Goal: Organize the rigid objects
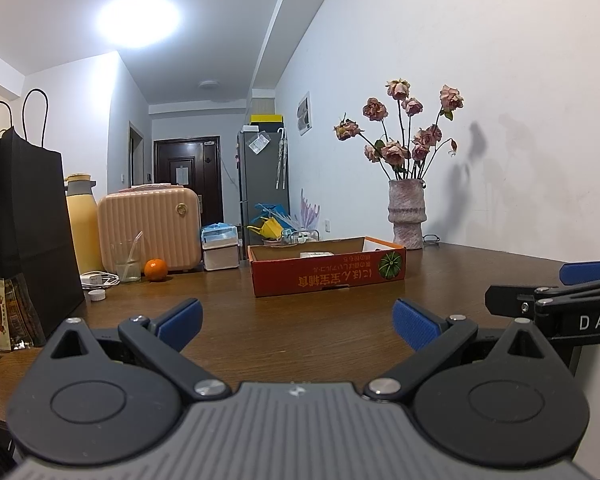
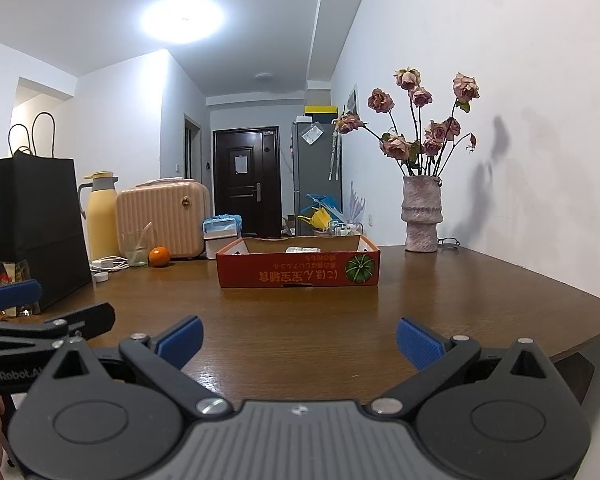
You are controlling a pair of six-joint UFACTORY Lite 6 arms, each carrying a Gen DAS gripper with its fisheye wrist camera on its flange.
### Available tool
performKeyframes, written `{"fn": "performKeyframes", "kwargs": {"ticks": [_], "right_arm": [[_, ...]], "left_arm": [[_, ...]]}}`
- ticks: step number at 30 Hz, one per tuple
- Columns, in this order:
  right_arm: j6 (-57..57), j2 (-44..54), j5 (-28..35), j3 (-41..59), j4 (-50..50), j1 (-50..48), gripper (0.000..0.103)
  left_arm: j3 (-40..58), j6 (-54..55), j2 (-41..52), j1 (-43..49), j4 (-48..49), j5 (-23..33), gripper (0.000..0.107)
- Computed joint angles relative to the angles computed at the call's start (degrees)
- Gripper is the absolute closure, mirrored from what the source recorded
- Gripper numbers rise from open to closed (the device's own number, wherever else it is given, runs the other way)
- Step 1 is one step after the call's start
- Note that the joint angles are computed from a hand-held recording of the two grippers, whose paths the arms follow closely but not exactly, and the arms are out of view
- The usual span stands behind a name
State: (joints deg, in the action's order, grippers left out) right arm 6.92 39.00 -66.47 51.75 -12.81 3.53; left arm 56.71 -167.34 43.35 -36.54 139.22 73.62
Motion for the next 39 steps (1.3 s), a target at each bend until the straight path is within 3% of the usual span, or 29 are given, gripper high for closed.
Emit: {"fn": "performKeyframes", "kwargs": {"ticks": [39], "right_arm": [[-0.73,0.21,-2.56,-1.21,0.60,-0.21,0.000]], "left_arm": [[0.60,0.90,1.45,-1.26,-2.31,3.75,0.004]]}}
